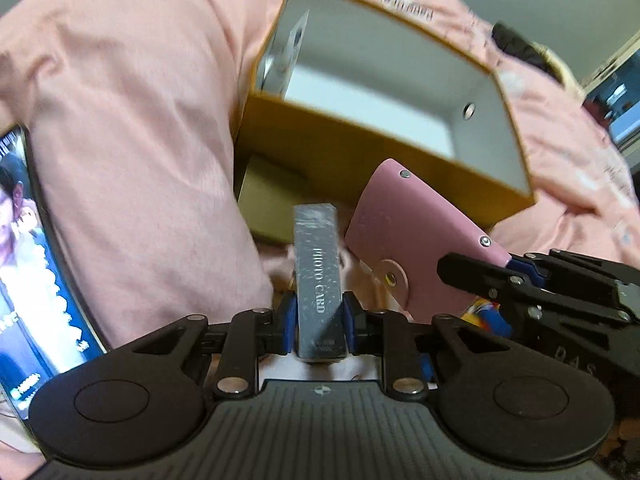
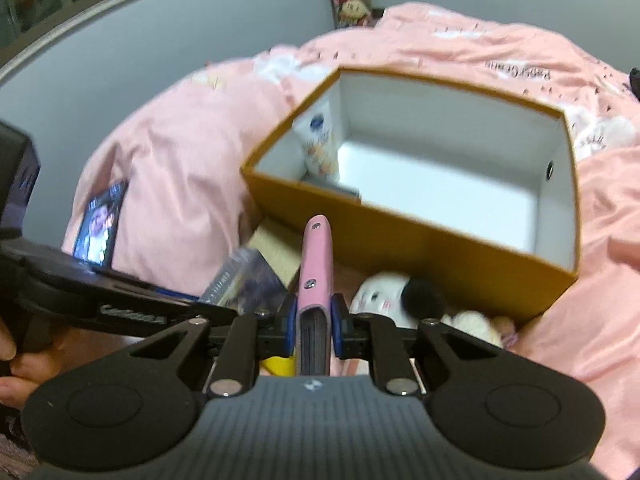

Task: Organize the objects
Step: 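Grasp the pink card holder with the right tool while the left tool grasps the PHOTO CARD box, then lower the pink card holder into the shoebox and open the right tool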

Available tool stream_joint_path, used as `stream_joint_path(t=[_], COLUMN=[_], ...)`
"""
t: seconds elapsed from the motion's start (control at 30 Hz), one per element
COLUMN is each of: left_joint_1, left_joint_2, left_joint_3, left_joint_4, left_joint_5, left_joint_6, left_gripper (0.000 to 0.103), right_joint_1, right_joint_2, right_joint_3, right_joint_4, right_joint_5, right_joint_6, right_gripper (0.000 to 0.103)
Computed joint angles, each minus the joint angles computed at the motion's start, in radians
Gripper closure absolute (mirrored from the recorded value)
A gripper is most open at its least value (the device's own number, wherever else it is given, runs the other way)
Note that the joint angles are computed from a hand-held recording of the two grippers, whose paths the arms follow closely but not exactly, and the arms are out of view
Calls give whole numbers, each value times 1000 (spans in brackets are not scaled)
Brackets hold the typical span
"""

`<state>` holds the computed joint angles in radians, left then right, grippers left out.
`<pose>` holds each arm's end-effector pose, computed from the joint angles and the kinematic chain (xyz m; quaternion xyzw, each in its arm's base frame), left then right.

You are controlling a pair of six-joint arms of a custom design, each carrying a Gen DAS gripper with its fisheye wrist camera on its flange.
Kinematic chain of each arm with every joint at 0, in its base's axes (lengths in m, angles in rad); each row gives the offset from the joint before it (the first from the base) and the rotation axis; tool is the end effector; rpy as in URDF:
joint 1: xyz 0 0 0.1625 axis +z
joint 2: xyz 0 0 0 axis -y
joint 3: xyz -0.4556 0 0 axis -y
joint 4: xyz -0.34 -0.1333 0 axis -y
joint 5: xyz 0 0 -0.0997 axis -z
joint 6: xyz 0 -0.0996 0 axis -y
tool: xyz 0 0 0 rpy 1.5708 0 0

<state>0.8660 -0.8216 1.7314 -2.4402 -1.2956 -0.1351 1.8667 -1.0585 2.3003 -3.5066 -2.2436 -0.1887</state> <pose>-0.2761 -0.5722 0.1279 0.2810 0.9497 -0.0376 0.1334 0.2022 -0.4189 0.2417 0.1040 -0.8887 0.3372 0.2928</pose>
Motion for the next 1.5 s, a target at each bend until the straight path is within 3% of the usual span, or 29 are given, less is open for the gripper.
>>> stream_joint_path(t=[0.3,0.47,0.57,0.8,0.97,1.13,1.3,1.5], left_joint_1=[-20,-46,-52,-49,-41,-35,-22,-13], left_joint_2=[-18,31,88,170,199,221,234,246], left_joint_3=[-2,-32,-84,-175,-203,-221,-243,-268], left_joint_4=[-163,-294,-337,-352,-352,-349,-331,-300], left_joint_5=[-66,-58,-51,-16,9,34,28,22], left_joint_6=[44,91,105,124,126,122,112,99], left_gripper=[77,77,77,77,77,77,77,77], right_joint_1=[22,39,37,-38,-84,-109,-105,-107], right_joint_2=[-1,25,51,91,147,183,213,167], right_joint_3=[-54,-109,-167,-273,-364,-414,-424,-453], right_joint_4=[-118,-241,-252,-123,-10,101,118,322], right_joint_5=[31,-19,-88,-123,-198,-251,-274,-233], right_joint_6=[-122,-272,-359,-515,-589,-613,-709,-585], right_gripper=[85,85,85,85,85,85,84,77])
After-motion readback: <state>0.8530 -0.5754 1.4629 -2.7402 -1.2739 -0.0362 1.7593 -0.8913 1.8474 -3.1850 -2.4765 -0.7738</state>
